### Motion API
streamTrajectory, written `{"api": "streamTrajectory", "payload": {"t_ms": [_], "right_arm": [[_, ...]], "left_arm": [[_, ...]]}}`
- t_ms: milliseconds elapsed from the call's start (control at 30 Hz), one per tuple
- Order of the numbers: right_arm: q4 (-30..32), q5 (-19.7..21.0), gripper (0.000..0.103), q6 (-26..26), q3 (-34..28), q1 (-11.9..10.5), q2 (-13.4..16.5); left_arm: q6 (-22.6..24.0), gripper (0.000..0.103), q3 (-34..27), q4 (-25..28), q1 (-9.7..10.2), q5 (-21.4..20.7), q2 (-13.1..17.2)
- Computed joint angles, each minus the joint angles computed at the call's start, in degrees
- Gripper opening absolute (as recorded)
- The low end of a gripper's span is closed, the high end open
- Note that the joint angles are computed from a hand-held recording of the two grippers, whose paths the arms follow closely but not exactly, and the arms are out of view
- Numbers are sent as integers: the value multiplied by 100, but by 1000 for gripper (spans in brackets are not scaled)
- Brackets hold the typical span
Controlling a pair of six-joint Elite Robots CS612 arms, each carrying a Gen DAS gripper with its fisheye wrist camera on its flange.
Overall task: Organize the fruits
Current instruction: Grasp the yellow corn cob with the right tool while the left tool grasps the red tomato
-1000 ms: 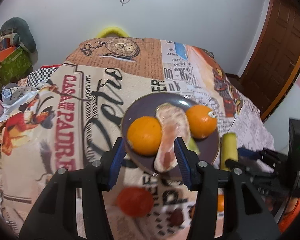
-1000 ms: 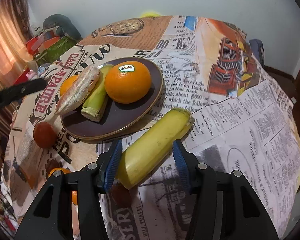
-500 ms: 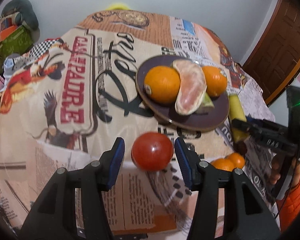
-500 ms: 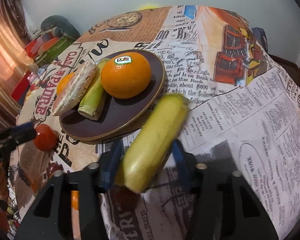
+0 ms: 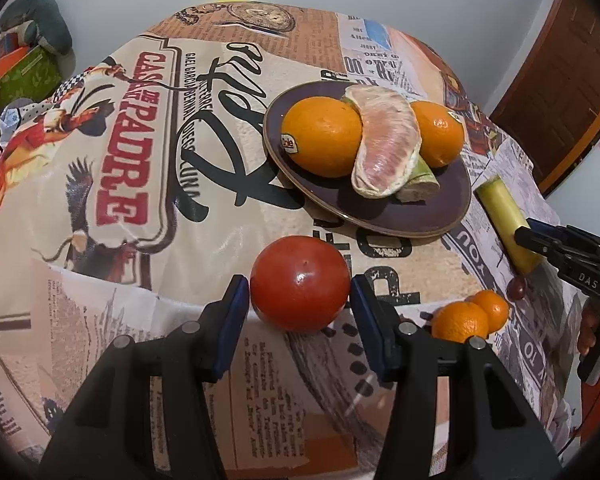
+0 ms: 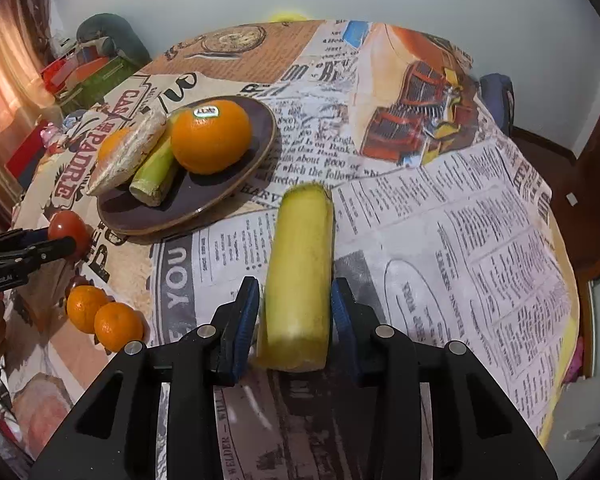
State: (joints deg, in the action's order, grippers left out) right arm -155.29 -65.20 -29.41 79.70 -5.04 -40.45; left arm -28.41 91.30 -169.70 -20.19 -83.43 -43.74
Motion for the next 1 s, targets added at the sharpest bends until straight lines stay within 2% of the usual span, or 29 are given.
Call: {"api": "streamTrajectory", "payload": {"t_ms": [233,433,667,1000], "right_arm": [[62,-160,35,168,-304,98,217],[2,-31,35,531,-446,107,333],[-237,189,32,769,-308,51,266],[-937,583,32,879,-44,10,44]], "left_arm": [[71,51,-34,-119,-19,111,52],[-14,49,-45,-228,5,77,82],[-85,48,-38,-210,-10,167,39],[113,48,29,-648,-111,514,-119]]}}
